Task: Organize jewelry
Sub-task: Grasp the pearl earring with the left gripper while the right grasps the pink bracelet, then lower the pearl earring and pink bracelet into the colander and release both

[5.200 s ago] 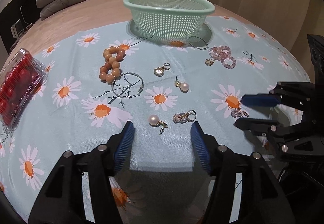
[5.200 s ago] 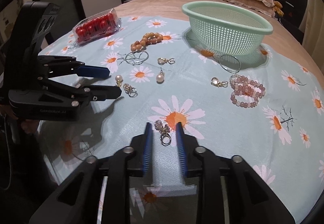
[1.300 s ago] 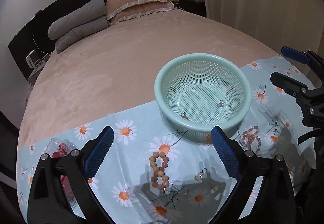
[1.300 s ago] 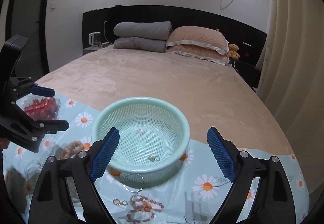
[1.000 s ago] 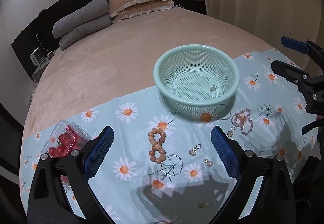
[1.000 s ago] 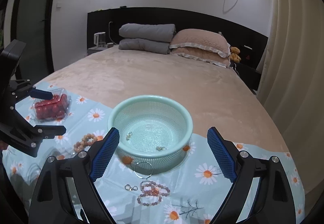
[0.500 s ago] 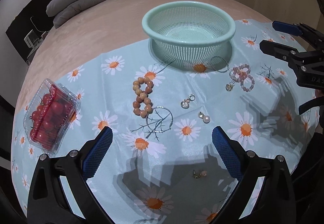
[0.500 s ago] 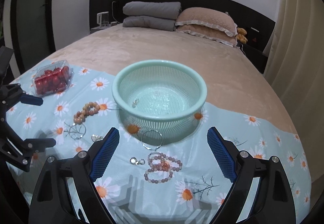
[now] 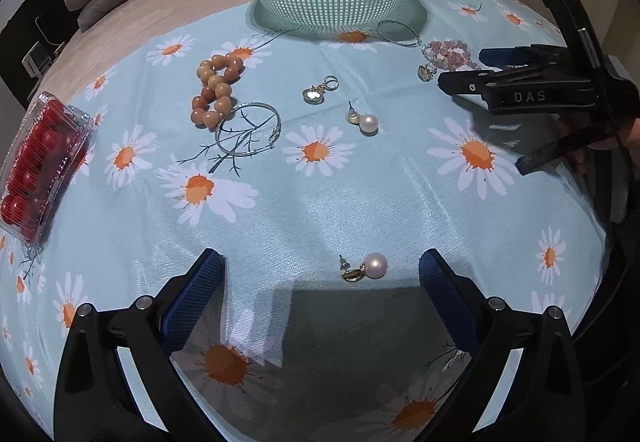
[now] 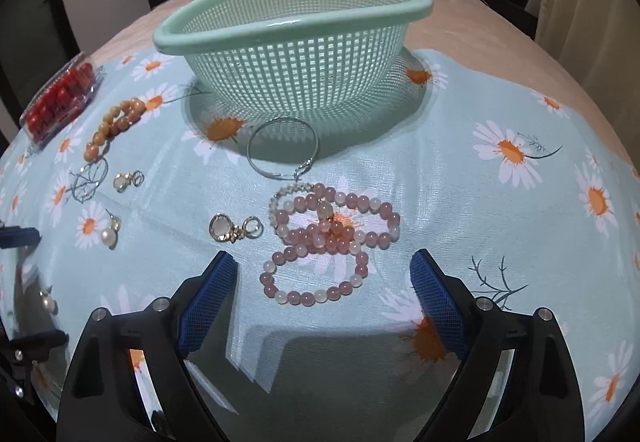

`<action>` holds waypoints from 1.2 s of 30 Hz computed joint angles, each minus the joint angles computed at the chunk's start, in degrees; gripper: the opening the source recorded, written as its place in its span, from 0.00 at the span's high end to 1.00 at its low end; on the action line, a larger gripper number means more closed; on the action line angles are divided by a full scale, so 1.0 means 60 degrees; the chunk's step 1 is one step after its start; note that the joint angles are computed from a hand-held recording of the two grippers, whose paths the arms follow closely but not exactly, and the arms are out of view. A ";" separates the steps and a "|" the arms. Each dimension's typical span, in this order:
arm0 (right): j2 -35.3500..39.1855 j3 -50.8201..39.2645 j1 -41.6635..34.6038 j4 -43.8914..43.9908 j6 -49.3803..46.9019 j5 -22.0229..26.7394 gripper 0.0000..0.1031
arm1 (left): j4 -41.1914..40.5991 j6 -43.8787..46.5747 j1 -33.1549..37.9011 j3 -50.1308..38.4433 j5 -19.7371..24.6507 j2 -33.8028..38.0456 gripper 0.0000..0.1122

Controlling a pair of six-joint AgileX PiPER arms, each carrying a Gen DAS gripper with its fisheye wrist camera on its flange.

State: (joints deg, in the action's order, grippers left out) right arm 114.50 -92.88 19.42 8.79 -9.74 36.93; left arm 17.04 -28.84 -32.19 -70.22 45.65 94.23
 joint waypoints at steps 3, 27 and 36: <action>0.0163 -0.0155 0.0131 -0.0262 0.0189 0.0084 0.06 | 0.0488 -0.0660 -0.0087 0.0743 -0.0845 -0.0321 0.13; -0.1098 0.1641 -0.0174 0.1592 -0.1270 -0.0742 0.94 | 0.4355 -0.5577 -0.1465 0.2606 -0.1818 -0.1365 0.81; -0.2747 0.2738 -0.0840 0.4217 -0.3269 0.0059 0.94 | 0.0899 -0.2606 -0.0913 0.2253 -0.1545 -0.1982 0.81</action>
